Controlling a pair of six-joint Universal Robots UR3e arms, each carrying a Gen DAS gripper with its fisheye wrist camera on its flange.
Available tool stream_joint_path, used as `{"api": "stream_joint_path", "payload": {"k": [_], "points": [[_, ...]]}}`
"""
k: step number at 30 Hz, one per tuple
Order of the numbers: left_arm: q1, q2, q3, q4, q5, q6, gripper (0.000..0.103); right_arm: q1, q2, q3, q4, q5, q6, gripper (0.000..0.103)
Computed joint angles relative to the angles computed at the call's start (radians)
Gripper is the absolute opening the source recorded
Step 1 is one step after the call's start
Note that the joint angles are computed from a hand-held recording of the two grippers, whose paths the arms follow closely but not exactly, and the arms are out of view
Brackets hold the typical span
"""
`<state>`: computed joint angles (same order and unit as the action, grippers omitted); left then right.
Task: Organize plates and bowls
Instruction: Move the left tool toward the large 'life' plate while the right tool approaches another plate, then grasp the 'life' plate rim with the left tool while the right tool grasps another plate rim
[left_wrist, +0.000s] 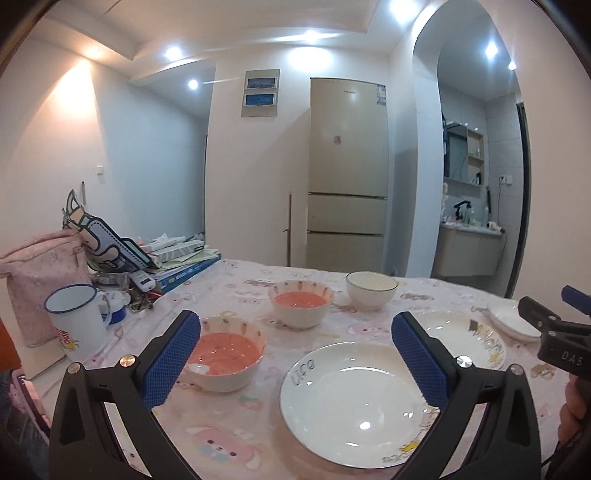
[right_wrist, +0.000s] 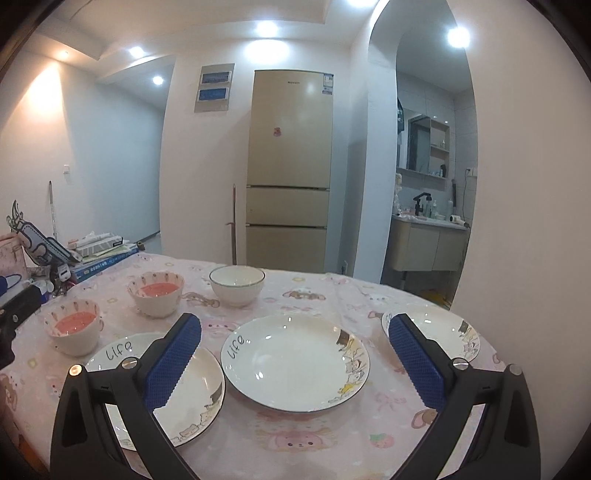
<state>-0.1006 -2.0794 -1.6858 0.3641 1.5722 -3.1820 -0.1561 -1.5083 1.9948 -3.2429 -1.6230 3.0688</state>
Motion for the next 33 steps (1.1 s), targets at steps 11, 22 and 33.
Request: {"api": "stream_joint_path", "payload": {"k": [11, 22, 33], "points": [[0.033, -0.073, 0.151, -0.334, -0.077, -0.034, 0.066, -0.106, 0.04, -0.081, 0.228, 0.315, 0.068, 0.088], [0.095, -0.128, 0.295, -0.624, -0.218, -0.095, 0.042, -0.124, 0.237, -0.229, 0.479, 0.503, 0.206, 0.038], [0.135, -0.201, 0.413, -0.815, -0.294, -0.112, 0.025, -0.13, 0.313, -0.226, 0.414, 0.504, 0.218, 0.015]]}}
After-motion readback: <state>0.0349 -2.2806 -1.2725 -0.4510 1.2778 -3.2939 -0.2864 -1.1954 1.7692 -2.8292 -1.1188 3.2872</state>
